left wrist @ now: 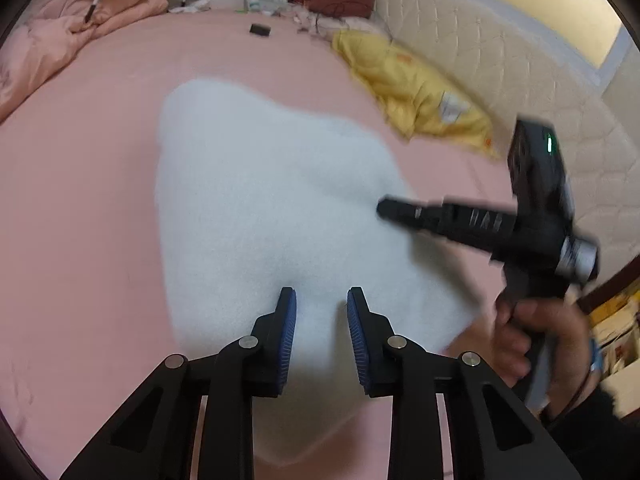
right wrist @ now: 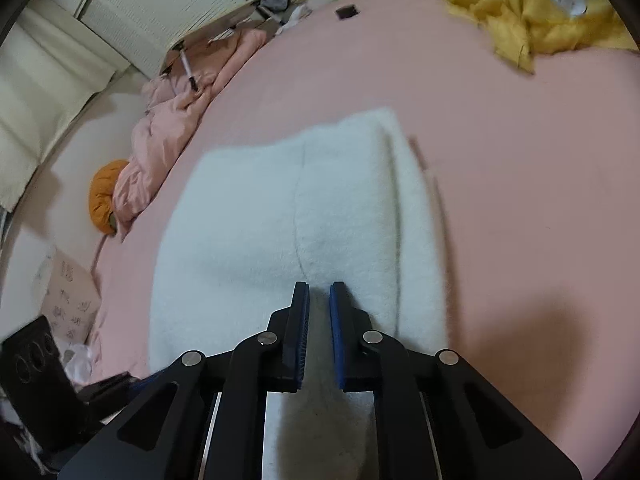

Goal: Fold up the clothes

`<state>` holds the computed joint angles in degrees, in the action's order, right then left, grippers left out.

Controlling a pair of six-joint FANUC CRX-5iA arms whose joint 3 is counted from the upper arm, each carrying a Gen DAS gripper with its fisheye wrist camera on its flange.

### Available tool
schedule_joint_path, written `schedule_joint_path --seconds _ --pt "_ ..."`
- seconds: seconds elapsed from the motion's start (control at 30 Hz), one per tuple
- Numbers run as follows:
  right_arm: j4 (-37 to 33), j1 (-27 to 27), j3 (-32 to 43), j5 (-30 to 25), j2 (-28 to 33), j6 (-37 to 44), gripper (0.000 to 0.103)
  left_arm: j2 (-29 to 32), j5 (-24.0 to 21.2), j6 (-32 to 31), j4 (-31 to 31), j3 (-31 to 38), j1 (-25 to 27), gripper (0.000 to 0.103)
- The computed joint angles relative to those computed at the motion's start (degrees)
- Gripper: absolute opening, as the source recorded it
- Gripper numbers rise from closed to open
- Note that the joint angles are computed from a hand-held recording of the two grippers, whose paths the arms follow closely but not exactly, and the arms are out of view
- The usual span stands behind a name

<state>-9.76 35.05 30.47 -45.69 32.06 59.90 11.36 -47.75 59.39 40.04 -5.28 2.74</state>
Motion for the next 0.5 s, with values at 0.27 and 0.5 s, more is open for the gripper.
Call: schedule_joint_path --seconds 0.27,0.5 --pt "2.4 0.4 0.2 -2.9 1.2 -1.0 0.014 14.7 -12.1 15.7 -15.0 23.1 -0.9 0.015" --pt "4.3 0.6 -0.9 -4.5 0.5 -1.2 0.016 22.3 -17.7 18.6 -17.3 37.6 -2.1 0.018"
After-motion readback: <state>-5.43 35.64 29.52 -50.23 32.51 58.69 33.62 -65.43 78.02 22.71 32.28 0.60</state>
